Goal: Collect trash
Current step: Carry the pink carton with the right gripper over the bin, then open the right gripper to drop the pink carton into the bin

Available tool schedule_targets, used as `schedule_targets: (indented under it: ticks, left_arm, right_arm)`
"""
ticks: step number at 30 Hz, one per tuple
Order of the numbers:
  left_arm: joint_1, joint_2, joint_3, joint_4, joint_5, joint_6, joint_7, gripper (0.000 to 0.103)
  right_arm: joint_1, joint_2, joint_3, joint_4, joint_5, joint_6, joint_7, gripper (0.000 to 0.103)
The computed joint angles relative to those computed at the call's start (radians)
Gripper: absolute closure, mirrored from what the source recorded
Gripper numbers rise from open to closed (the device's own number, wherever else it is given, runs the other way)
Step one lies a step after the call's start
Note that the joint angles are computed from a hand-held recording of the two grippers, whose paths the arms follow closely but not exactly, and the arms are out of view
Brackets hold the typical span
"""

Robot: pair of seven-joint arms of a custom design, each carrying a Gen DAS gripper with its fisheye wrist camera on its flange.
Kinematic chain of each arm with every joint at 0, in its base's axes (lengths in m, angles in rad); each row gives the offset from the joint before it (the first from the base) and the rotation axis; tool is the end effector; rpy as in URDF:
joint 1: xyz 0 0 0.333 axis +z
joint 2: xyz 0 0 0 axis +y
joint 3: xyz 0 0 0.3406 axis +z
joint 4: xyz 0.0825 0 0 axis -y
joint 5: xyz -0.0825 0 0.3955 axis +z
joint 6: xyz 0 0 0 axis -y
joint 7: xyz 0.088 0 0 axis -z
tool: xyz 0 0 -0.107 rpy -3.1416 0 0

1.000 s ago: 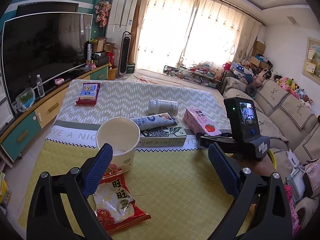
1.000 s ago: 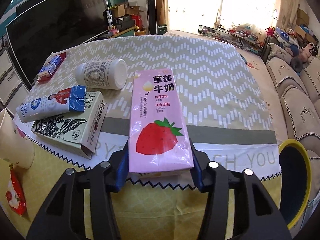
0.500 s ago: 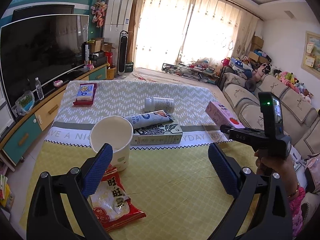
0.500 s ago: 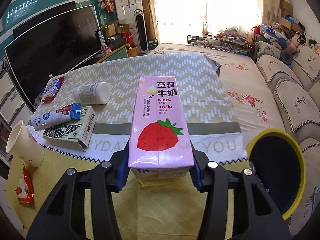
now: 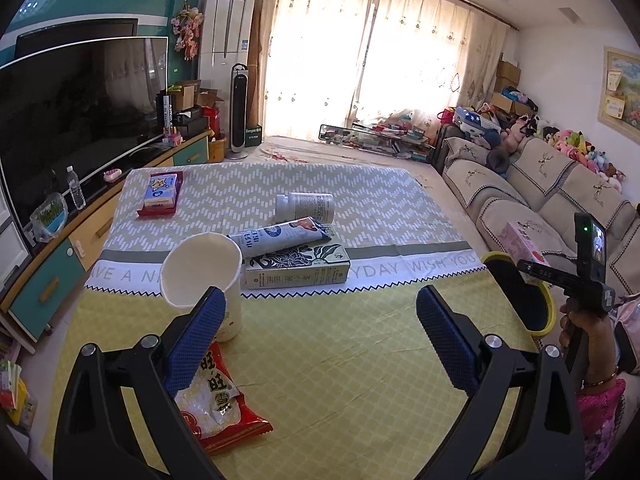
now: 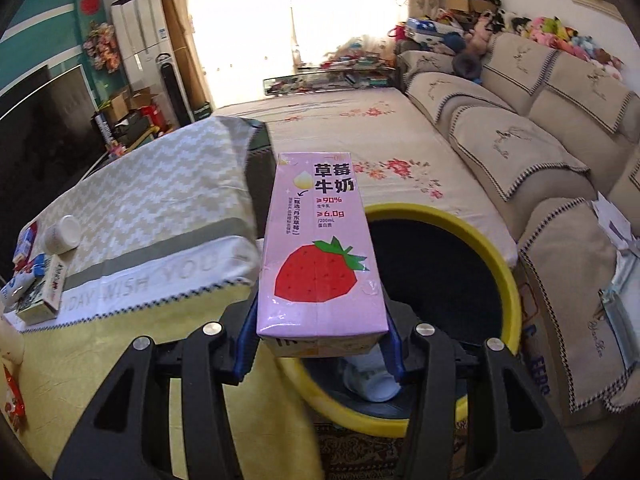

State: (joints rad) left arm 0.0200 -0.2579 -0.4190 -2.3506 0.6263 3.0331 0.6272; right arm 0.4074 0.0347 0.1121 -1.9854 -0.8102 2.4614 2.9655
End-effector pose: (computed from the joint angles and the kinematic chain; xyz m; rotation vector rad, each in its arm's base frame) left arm 0.4499 -0.2544 0.5366 -1.6286 1.7771 -1.0300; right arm 0.5307 0.3036 0.5137 -1.4570 2.0690 -0.7298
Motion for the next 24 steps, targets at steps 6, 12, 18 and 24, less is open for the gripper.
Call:
schedule_targets:
  ticks: [6,12,18,24]
  left_arm:
    - [-0.011,0.01,0.006,0.005,0.003,-0.02,-0.005,0.008]
    - [-0.019,0.01,0.01,0.009,0.027,-0.037,-0.021,0.008]
    - [-0.037,-0.009,0.03,-0.008,0.019,-0.055,-0.006,0.008]
    - [0.01,-0.105,0.011,-0.081,0.058,-0.122,-0.04,0.008]
  right_arm:
    - [-0.043,-0.049,-0.013,-0.104,0.038,-0.019,0.042,0.055]
    - [-0.067,-0.054,-0.007,-0.138,0.024,0.002,0.091,0.041]
    - [-0.063,-0.044,0.0,-0.121,0.007,0.03,0.085,0.041]
    - [-0.052,-0.053,0.008,-0.122,-0.012,0.063,0.081,0.039]
